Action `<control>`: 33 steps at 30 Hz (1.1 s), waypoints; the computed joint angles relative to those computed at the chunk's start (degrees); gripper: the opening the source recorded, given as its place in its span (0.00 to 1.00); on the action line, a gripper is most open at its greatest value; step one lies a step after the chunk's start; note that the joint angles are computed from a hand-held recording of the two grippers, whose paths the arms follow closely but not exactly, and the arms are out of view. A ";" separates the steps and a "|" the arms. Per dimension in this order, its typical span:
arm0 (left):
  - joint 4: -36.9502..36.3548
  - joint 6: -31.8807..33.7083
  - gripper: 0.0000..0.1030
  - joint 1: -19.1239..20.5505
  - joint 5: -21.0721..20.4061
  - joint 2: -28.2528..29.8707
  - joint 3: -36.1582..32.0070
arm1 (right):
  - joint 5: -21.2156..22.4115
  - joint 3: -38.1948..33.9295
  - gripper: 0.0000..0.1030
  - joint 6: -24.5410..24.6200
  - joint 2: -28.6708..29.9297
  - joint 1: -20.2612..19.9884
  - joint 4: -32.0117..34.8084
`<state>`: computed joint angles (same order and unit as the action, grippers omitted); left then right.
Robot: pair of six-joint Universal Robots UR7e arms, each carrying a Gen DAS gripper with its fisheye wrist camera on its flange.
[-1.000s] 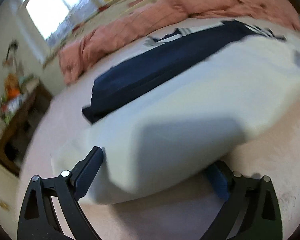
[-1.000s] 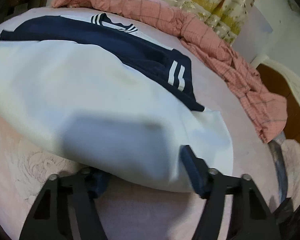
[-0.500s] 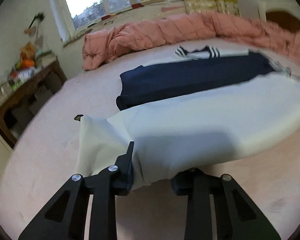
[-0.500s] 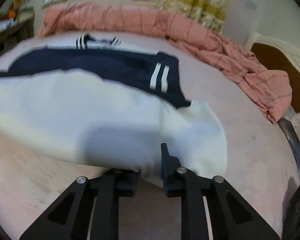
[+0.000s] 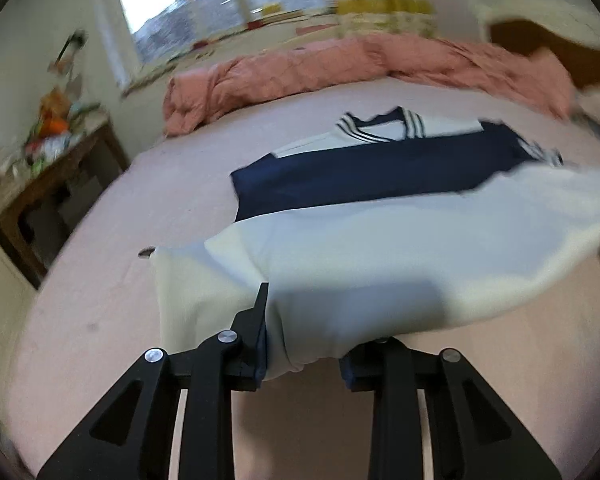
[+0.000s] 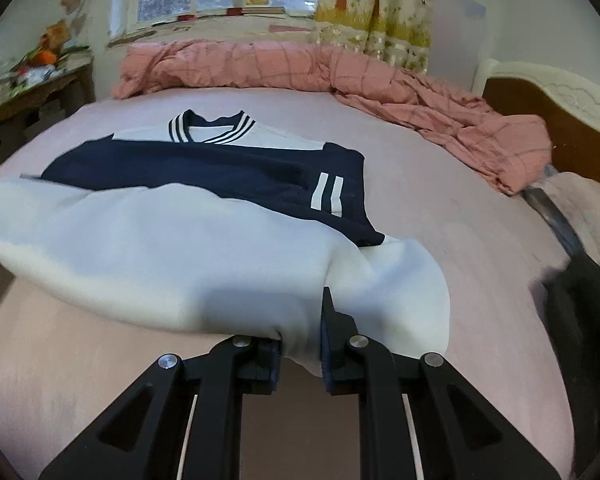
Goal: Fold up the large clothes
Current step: 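Roll the held white edge further toward the striped collar with both grippers, then lay the rolled fabric down and open both grippers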
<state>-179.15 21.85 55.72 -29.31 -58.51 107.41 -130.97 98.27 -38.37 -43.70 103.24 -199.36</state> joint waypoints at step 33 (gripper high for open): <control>36.30 -18.57 0.18 11.60 -12.60 19.23 -47.95 | 1.76 -57.94 0.16 3.26 25.49 -2.28 34.58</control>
